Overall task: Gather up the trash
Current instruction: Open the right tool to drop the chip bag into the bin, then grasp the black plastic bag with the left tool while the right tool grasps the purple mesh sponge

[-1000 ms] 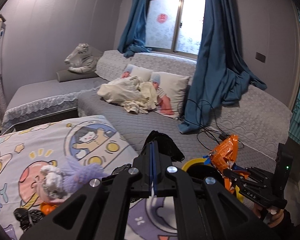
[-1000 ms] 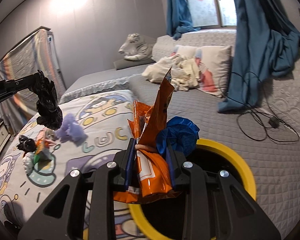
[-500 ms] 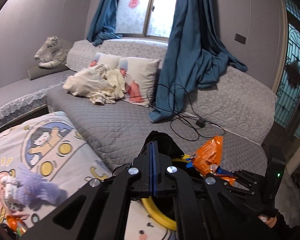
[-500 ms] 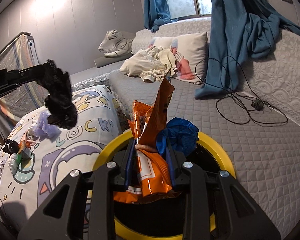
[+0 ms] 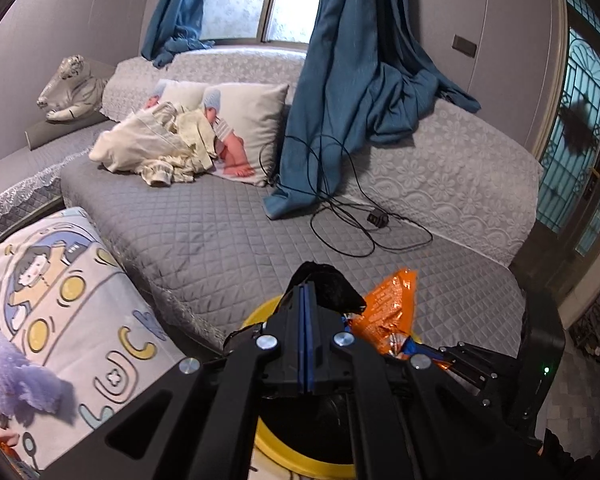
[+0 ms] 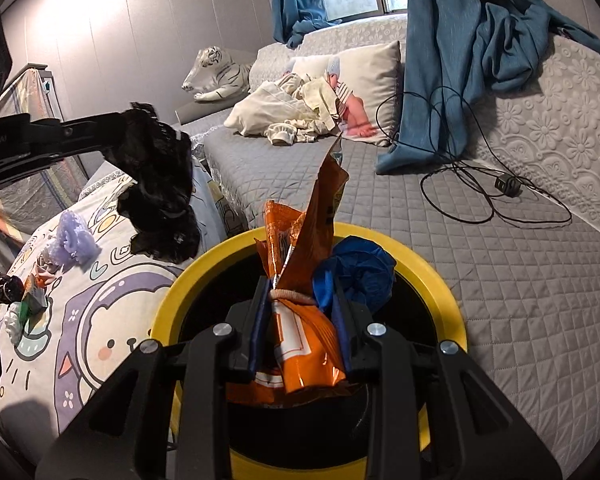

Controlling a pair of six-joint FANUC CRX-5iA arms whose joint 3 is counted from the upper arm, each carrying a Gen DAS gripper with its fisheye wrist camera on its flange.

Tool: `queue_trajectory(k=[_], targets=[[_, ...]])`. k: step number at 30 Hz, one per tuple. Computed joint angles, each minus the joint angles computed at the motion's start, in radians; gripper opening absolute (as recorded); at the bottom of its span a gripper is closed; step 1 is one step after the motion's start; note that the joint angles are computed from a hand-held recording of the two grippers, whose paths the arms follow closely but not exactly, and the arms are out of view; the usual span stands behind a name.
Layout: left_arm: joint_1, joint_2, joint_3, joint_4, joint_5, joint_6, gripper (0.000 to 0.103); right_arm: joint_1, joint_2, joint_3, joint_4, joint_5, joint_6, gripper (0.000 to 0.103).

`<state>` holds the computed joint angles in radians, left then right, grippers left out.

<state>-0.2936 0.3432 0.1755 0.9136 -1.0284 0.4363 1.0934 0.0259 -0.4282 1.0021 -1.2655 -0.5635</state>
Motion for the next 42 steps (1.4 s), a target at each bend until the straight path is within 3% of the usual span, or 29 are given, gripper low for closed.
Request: queue_trajectory(k=[11,19,21,25,27,31,36,42], targets=[[-0.025,0.032,0.029,-0.047,-0.018,0.059,0.003,-0.003,0.001,-0.001,-0.064,0.004,0.000,0.035],[0.007,0.036,0.031,-0.025,-0.017,0.080,0.028,0.011,-0.006,0.001,-0.073,-0.044,-0.026,0.038],[0.028,0.024,0.017,-0.014,-0.001,0.076,0.039,0.018,-0.002,0.010,-0.070,-0.062,-0.027,0.038],[0.083,-0.001,-0.004,0.008,0.025,0.066,0.043,0.024,0.019,0.045,-0.028,-0.094,0.000,0.045],[0.115,-0.014,-0.014,0.017,0.047,0.072,0.054,0.021,0.036,0.069,-0.001,-0.101,0.023,0.046],[0.180,-0.050,-0.047,0.040,0.111,0.046,0.066,-0.001,0.071,0.120,0.061,-0.069,0.075,0.054],[0.272,-0.075,-0.070,0.072,0.181,0.042,0.094,-0.029,0.129,0.195,0.133,0.000,0.141,0.061],[0.379,-0.075,-0.059,0.054,0.225,0.094,0.095,-0.054,0.215,0.307,0.190,0.083,0.221,0.074]])
